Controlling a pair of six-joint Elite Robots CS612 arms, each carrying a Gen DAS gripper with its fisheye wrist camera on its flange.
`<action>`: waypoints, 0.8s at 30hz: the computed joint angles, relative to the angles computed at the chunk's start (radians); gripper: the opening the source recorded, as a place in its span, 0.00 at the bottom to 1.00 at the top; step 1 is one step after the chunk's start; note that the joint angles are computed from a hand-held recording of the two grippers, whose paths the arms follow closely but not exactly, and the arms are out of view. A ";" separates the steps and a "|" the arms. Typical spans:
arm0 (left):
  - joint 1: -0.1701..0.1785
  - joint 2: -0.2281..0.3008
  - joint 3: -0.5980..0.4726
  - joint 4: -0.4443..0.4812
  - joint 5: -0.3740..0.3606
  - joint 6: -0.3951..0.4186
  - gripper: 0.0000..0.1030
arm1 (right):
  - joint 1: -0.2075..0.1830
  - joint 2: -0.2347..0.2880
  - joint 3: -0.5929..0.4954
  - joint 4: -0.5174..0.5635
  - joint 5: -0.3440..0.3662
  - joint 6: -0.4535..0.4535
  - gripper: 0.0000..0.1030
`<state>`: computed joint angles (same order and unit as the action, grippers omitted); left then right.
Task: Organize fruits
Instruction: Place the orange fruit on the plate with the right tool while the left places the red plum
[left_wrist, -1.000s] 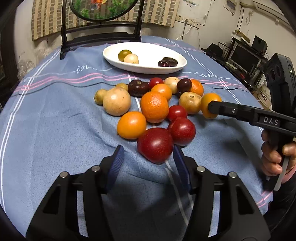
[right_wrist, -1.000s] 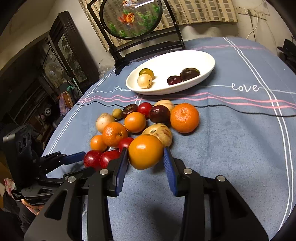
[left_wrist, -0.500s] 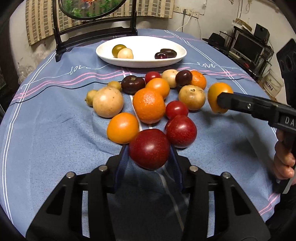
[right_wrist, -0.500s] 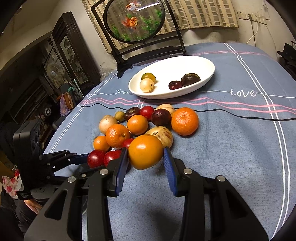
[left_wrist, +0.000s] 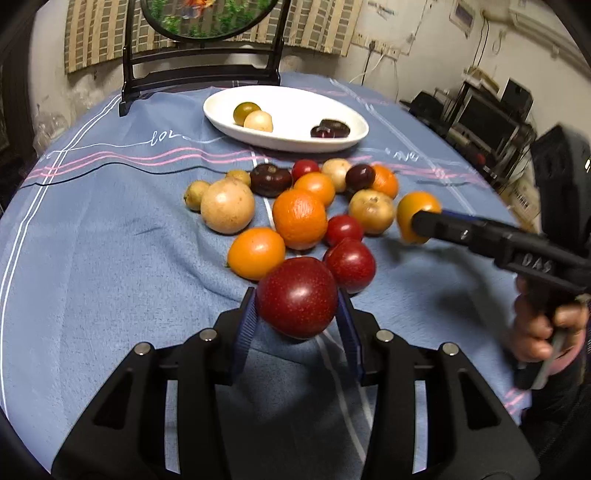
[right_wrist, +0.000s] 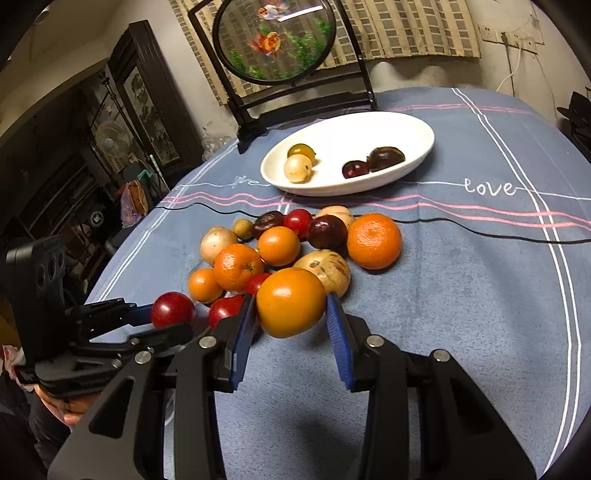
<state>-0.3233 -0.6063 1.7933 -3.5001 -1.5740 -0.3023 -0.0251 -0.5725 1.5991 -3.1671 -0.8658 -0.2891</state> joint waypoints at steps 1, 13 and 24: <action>0.001 -0.002 0.002 -0.008 -0.002 0.001 0.42 | -0.001 0.000 0.001 -0.009 0.010 -0.001 0.38; 0.046 -0.022 -0.150 0.059 -0.044 0.100 0.42 | 0.004 0.040 -0.132 -0.178 0.010 0.187 0.38; 0.063 0.155 -0.575 0.427 0.012 0.077 0.42 | 0.056 0.203 -0.478 0.035 -0.177 0.207 0.38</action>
<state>-0.2598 -0.4509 1.2179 -3.0726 -1.5621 -0.2252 0.0310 -0.3696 1.1214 -3.1324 -1.0430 -0.0816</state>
